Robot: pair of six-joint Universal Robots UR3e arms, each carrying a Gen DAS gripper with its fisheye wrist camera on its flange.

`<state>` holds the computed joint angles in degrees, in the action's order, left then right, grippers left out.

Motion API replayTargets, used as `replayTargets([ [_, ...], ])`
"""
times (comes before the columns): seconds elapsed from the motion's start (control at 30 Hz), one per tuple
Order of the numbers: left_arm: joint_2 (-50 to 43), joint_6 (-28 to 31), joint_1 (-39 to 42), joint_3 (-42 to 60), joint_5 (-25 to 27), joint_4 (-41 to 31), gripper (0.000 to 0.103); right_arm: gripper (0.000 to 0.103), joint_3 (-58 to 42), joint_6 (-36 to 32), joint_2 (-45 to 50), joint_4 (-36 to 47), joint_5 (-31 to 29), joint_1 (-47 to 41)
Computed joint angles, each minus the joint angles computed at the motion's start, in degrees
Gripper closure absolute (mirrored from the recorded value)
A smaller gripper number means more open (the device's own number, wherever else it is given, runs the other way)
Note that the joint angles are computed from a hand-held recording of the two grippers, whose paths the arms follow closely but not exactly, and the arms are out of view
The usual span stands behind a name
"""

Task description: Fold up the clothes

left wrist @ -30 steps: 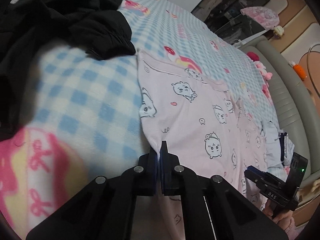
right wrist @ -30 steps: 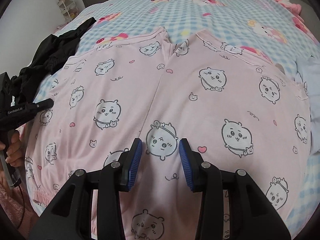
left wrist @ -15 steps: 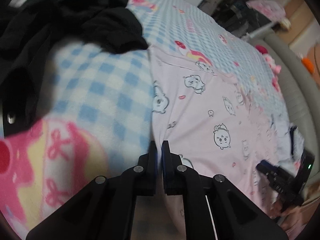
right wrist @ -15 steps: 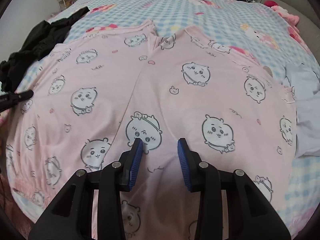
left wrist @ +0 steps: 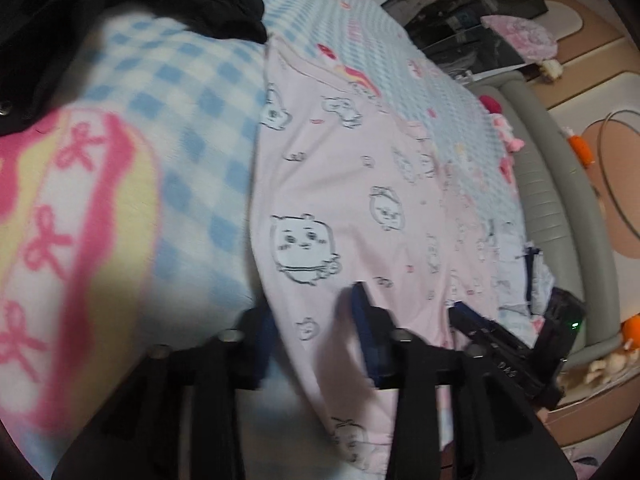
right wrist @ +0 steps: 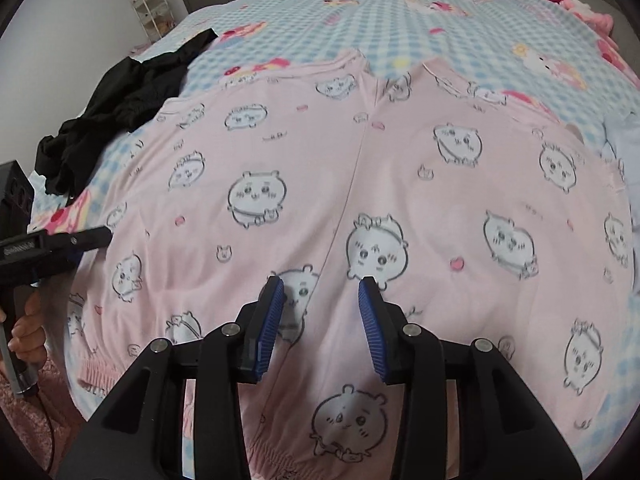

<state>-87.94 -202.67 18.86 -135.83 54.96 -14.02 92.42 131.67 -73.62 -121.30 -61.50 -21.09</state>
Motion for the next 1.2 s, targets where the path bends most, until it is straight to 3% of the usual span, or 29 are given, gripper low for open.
replayTargets([
  [0.1,2.0,0.0,-4.1,2.3,7.8,-2.7,0.101,0.063,1.2,-0.5,-1.3,-0.5,-0.3,-0.7],
  [0.23,3.9,1.0,-7.2,5.4,15.4,-8.8,0.101,0.063,1.3,-0.8,-0.2,-2.5,-3.9,-0.1],
  [0.37,3.9,1.7,-6.9,5.4,16.9,-11.4,0.101,0.065,1.8,-1.6,-0.1,-2.5,-3.7,-1.4],
  [0.4,4.4,2.1,-6.3,5.5,16.5,-13.1,0.096,0.064,2.0,-1.9,-0.5,-2.2,-3.3,-1.8],
  [0.5,10.2,-0.1,-4.0,3.0,16.1,-15.6,0.092,0.063,1.8,-3.8,-2.9,2.8,1.0,-5.4],
  [0.6,11.2,-2.4,-11.3,6.5,24.8,-14.0,0.089,0.063,2.9,-4.9,-5.6,4.7,3.6,-8.8],
  [0.7,3.0,-1.1,-22.2,16.5,29.4,-12.2,0.088,0.063,3.8,-5.4,-6.2,3.2,2.6,-9.3],
  [0.83,-12.1,1.6,-32.8,32.5,30.9,-13.5,0.068,0.063,6.8,-5.8,-8.6,1.9,2.2,-11.1],
  [0.87,-15.6,1.8,-34.3,35.5,30.0,-13.2,0.068,0.063,7.7,-6.1,-9.2,1.9,2.5,-11.8],
  [1.0,-24.6,-1.4,-39.3,42.8,34.5,-20.0,0.068,0.063,11.6,-8.0,-10.0,-0.6,0.2,-14.5],
  [1.07,-25.4,-3.4,-40.4,42.7,35.6,-21.1,0.069,0.063,13.4,-10.7,-10.8,0.2,1.0,-16.9],
  [1.2,-17.4,-5.7,-39.1,31.7,33.4,-16.9,0.069,0.062,15.9,-16.1,-12.5,3.8,3.2,-22.2],
])
